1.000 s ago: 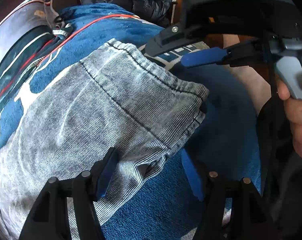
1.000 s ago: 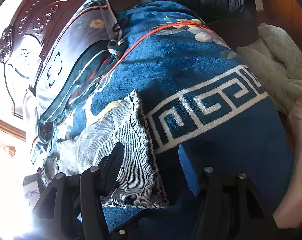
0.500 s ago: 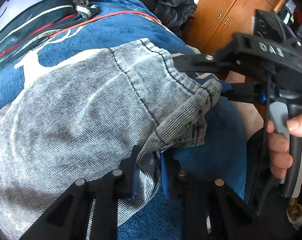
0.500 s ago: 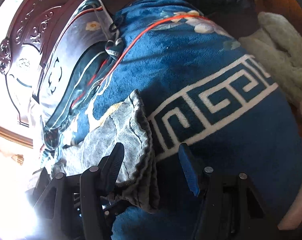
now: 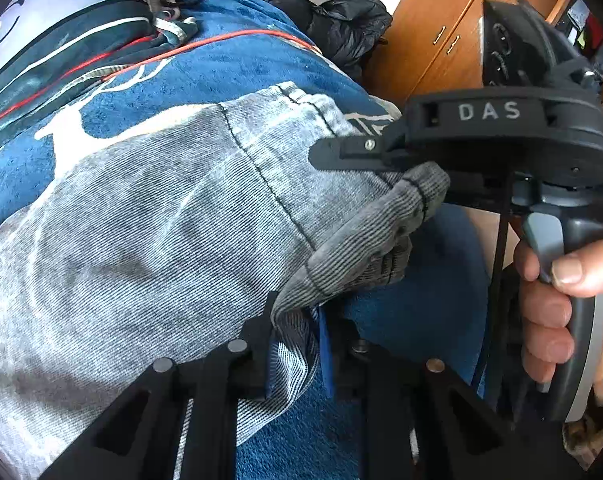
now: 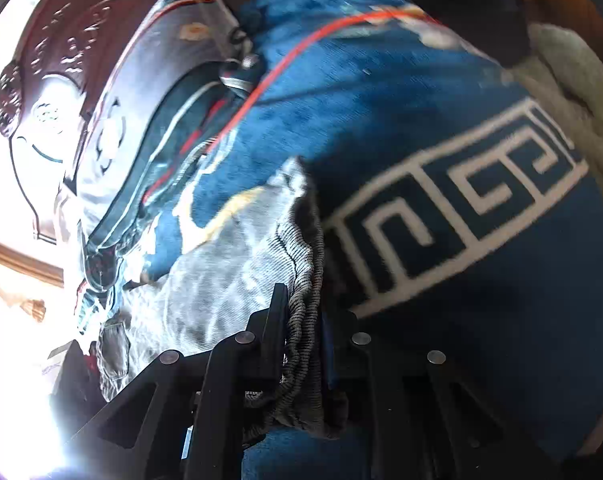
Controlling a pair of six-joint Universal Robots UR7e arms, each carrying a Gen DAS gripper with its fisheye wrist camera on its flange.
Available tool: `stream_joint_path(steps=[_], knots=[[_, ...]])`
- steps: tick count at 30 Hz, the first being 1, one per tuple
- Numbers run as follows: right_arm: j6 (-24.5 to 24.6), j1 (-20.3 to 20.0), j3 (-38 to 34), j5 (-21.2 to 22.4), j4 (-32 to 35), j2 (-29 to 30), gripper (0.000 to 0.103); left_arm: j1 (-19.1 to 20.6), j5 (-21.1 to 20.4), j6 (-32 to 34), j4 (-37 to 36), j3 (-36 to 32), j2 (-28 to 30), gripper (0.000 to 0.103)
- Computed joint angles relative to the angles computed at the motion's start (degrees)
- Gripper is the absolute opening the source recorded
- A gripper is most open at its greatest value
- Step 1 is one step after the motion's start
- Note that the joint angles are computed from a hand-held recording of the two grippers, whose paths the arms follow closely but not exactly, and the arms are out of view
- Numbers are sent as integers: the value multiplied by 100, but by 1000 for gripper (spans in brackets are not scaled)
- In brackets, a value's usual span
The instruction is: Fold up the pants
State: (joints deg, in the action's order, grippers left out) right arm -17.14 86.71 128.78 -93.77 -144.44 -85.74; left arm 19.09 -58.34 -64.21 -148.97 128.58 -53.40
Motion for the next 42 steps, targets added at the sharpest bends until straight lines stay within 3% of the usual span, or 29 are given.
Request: stream_joint_path(steps=[19,28,34,42], knots=[[-498,548,262,42,-444,-188,14,-530,71,-1102,-604,831,-818,16],[-455,897,223,-12,-458,-131,14,-689,175,-1356,-680,1021,-1099,16],[-382,1339,131,-122,-441,37,14,-890,367,-1761,-777,1305,-1411,16],[-316,2139,-51,-279,-366,550,14,-1390,644,-2772,-186,1835,-2254,16]])
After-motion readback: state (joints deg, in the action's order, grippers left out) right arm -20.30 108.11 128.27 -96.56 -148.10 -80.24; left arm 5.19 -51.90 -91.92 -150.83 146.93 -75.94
